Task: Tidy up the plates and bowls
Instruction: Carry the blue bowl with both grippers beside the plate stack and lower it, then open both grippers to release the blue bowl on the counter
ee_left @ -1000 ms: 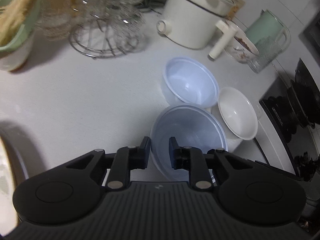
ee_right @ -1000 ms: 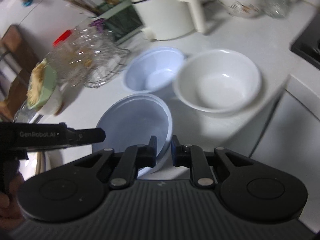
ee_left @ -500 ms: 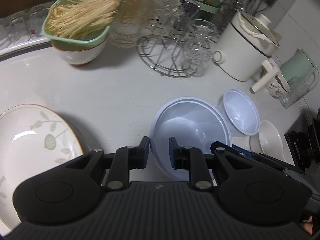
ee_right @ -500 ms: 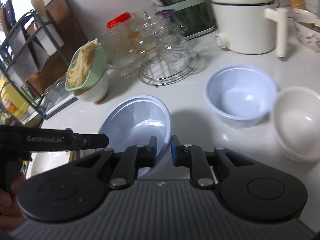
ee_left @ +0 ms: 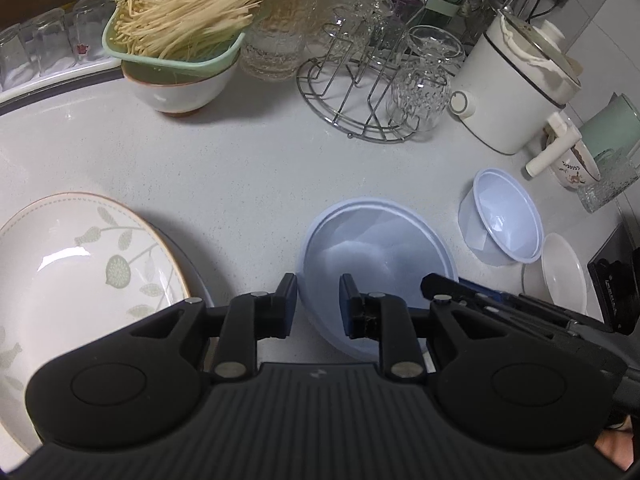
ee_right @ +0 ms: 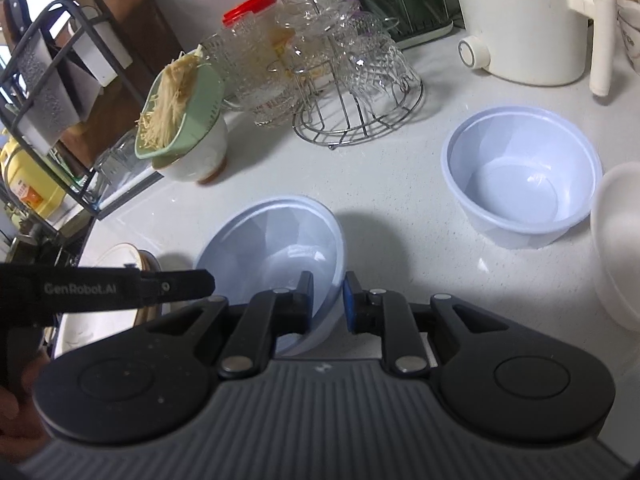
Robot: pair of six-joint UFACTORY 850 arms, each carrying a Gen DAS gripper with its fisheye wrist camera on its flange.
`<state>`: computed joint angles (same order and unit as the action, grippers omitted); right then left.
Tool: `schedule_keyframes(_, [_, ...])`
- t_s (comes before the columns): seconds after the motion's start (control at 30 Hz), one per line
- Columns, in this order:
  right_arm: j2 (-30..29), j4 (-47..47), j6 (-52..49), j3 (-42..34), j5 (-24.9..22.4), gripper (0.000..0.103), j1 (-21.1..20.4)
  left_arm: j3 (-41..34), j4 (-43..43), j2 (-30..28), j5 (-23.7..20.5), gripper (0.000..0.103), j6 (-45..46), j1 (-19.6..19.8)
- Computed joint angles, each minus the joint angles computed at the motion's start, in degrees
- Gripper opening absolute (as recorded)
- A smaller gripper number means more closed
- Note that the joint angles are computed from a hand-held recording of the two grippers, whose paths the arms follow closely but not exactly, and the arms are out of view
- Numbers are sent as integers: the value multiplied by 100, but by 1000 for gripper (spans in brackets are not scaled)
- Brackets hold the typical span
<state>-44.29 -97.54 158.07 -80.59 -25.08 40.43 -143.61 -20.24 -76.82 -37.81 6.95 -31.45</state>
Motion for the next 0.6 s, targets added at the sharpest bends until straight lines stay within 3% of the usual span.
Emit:
schedule_keyframes(0.07, [61, -93, 124, 80, -49, 28, 16, 439, -33, 263, 281, 43, 33, 0])
schedule_keyframes(0.13, [134, -146, 258, 169, -143, 35, 48, 835, -76, 511, 541, 51, 91, 6])
schedule_keyframes(0.2, [214, -166, 309, 251, -301, 46, 95, 1059, -92, 672, 667, 51, 159, 14])
schedule_keyframes(0.27, [285, -94, 233, 297, -442, 49, 134, 1242, -101, 814, 764, 51, 231, 16])
schedule_keyframes(0.6, [645, 376, -394, 400, -1099, 49, 357, 2148, -502, 1609, 1204, 52, 977, -19])
